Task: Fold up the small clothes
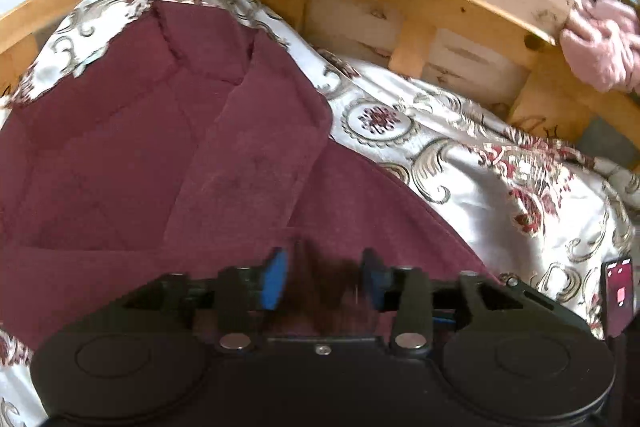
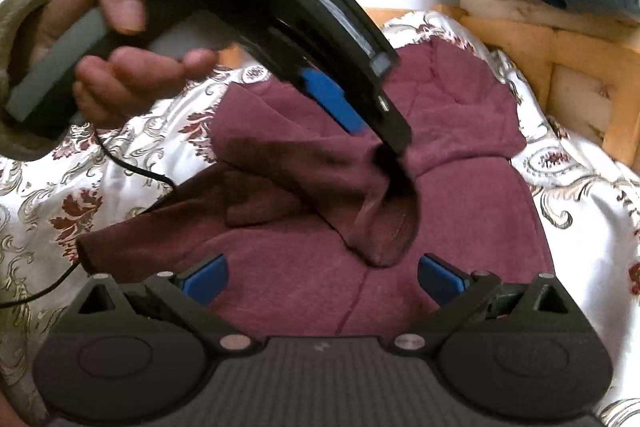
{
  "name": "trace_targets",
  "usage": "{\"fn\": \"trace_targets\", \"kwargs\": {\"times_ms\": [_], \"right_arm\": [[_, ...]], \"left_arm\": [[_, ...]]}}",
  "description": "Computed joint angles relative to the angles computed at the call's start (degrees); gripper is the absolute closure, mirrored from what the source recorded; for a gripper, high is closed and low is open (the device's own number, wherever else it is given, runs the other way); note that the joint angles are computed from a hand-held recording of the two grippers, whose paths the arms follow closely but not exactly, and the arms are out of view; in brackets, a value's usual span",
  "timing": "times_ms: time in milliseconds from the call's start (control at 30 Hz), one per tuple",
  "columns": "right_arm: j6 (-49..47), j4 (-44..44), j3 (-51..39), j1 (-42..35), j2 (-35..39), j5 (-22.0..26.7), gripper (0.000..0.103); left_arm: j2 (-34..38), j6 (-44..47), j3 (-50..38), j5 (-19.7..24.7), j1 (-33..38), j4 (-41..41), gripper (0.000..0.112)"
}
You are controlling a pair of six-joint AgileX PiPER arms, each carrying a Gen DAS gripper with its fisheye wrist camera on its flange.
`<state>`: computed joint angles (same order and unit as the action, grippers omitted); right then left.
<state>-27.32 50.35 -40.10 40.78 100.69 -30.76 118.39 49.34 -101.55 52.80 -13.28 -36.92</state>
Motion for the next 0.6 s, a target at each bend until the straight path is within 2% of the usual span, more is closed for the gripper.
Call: {"fn": "trace_targets", "kwargs": {"times_ms": [133, 267, 333, 433, 467, 533, 600], "right_arm": [[-0.3, 2.2, -1.5, -0.7, 0.9, 0.4, 0.0], [-4.1, 7.6, -4.0, -2.0, 1.7, -0.4, 0.0], [-5.2, 10.7, -5.9, -3.5, 2.4, 0.4, 0.001], [-3.5, 12.3, -9.3, -7.5, 4.0, 4.0, 0.011], [-4.8, 14.6, -11.2, -8.7, 5.0, 5.6, 0.018], [-8.7, 19.8, -14.6, -10.4, 6.9, 7.7, 0.04], [-16.7, 27.7, -16.5, -10.7, 7.6, 7.3, 0.085]], "left_arm": [[-2.1, 3.5, 2.4, -0.2, 4.8, -4.8, 0.039], [-4.7, 5.3, 6.2, -3.1, 10.3, -6.3, 0.024], [-5.6, 5.2, 8.4, -6.4, 13.1, -5.1, 0.022], [-5.7, 3.6, 10.8, -11.7, 16.3, -2.3, 0.021], [-5.6, 3.2, 11.9, -14.1, 17.1, -1.7, 0.021], [-4.9, 2.6, 14.0, -19.5, 18.3, -1.0, 0.021], [-3.7, 6.3, 16.0, -23.6, 19.8, -5.2, 0.021]]}}
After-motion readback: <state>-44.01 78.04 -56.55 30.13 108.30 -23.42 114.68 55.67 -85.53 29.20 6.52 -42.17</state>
